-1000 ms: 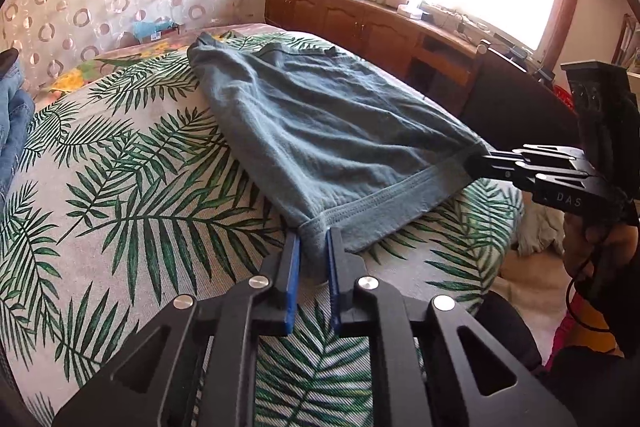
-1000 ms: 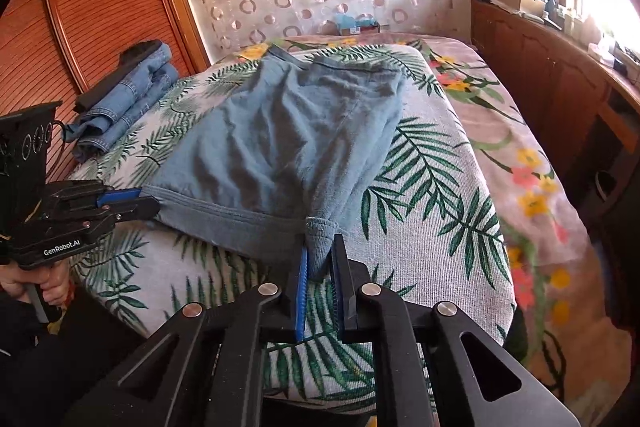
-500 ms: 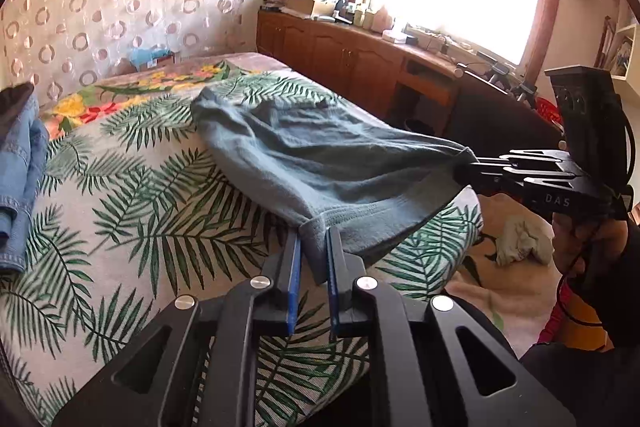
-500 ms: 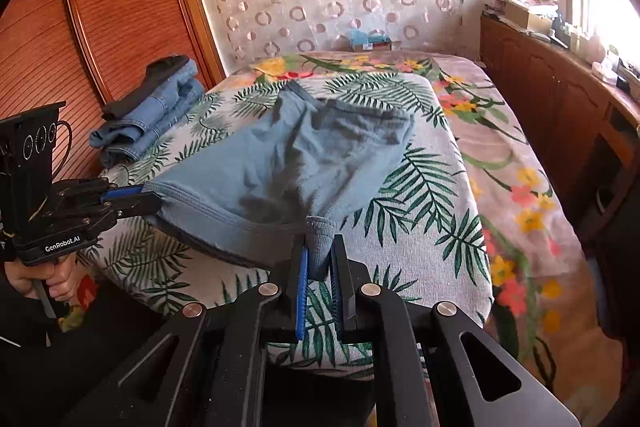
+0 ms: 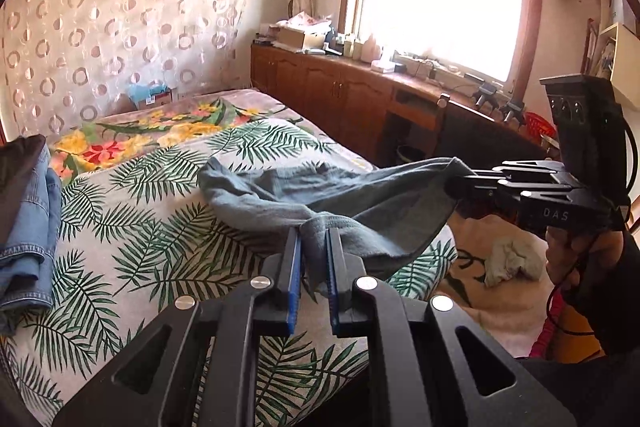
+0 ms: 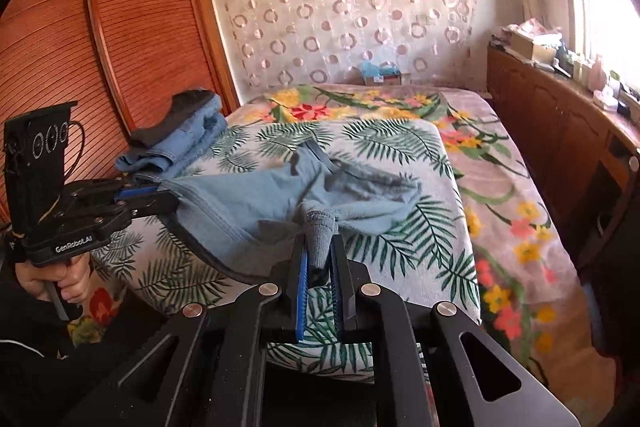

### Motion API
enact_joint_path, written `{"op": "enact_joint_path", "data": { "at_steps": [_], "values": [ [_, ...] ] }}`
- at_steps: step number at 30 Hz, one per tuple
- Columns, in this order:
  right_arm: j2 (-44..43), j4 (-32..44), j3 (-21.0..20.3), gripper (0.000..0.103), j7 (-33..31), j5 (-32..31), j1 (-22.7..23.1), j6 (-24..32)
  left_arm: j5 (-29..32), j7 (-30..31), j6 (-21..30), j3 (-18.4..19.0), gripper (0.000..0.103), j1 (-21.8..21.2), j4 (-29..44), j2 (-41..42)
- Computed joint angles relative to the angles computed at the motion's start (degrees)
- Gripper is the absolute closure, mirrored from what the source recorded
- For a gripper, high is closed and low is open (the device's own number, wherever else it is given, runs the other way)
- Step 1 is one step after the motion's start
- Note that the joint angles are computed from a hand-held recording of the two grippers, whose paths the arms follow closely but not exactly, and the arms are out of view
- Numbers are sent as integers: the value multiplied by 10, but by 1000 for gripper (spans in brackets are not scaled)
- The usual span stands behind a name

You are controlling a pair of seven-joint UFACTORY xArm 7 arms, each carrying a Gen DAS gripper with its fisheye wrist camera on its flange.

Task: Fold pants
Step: 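Lift the hem corner with both tools and fold it over the waistband, then open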

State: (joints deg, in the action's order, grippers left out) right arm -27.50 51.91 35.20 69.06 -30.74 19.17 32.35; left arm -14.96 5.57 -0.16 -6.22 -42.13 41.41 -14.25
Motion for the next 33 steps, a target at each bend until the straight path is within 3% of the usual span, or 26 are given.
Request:
{"op": "enact_joint_path", "data": {
  "at_steps": [3, 9, 13, 16, 25, 27, 33],
  "values": [
    [-9, -4, 1, 93, -1, -5, 2, -2, 13, -10, -3, -13, 91, 13, -3, -10],
    [-20, -28, -1, 93, 2, -3, -9, -26, 19, -14, -5, 0, 91, 8, 3, 2],
    [-13, -34, -2, 93, 3, 4, -14, -32, -25, 26, -3, 44, 91, -38, 10, 22],
    [3, -34, -6, 93, 6, 4, -21, -43, -50, 49, 0, 43, 91, -34, 25, 44],
    [80, 16, -18, 93, 30, -51, -36, -47, -70, 74, 26, -7, 91, 46, 99, 118],
    [97, 27, -27, 93, 39, -66, -30, -45, -119, 116, 39, -12, 91, 52, 116, 127],
    [133, 50, -66, 93, 51, -97, -3, -41, -77, 85, 44, -49, 91, 102, 140, 146]
  ]
}}
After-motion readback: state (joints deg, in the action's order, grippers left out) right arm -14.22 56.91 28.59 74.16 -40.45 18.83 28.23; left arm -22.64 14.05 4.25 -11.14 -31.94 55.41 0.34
